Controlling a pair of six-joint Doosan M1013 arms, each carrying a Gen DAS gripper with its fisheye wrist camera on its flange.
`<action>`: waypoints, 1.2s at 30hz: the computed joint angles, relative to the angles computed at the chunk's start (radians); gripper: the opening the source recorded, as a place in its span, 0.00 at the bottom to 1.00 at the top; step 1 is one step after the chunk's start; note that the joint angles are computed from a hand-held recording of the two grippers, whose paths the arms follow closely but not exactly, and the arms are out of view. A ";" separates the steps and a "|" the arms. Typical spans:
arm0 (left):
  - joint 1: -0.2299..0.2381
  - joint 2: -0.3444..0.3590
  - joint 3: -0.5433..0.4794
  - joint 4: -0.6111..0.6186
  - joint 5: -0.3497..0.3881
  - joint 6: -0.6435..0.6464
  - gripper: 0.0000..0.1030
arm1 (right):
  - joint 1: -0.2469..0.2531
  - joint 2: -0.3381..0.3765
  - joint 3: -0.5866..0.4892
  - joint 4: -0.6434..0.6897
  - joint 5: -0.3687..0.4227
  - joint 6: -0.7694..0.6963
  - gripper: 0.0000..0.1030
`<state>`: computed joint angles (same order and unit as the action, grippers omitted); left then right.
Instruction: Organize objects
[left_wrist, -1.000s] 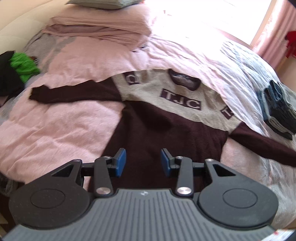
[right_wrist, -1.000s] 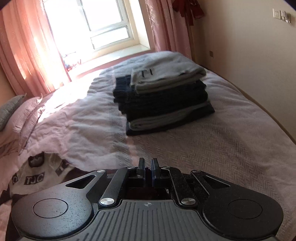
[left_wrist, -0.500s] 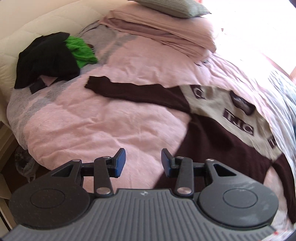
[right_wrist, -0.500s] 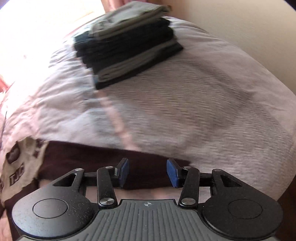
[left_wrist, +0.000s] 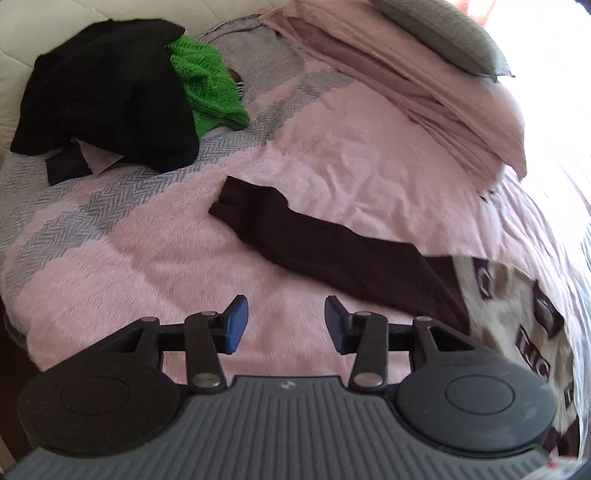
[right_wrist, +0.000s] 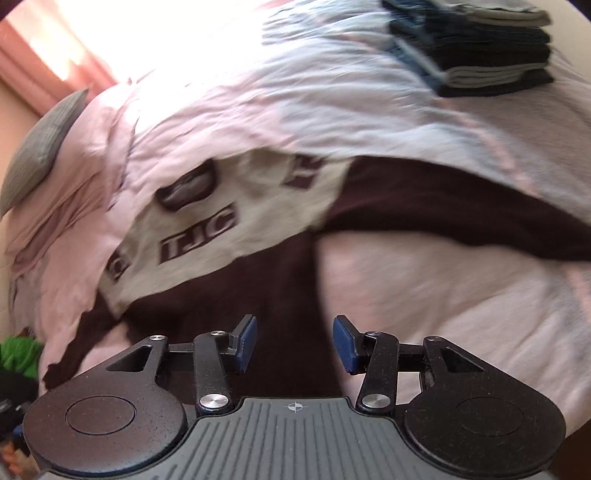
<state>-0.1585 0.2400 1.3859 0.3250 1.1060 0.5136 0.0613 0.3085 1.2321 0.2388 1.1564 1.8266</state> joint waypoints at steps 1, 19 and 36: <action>0.016 0.011 0.001 -0.006 -0.013 0.000 0.38 | 0.017 0.000 -0.001 0.000 0.000 0.008 0.42; 0.129 0.128 0.003 0.119 -0.089 -0.065 0.03 | 0.135 0.016 -0.037 -0.254 0.138 0.104 0.42; 0.046 0.051 0.052 0.105 0.073 0.194 0.27 | 0.073 -0.104 0.164 -0.187 0.077 0.179 0.45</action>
<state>-0.1128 0.2906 1.4378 0.4301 1.1787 0.7076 0.1340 0.2041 1.3957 0.0516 1.2333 2.0055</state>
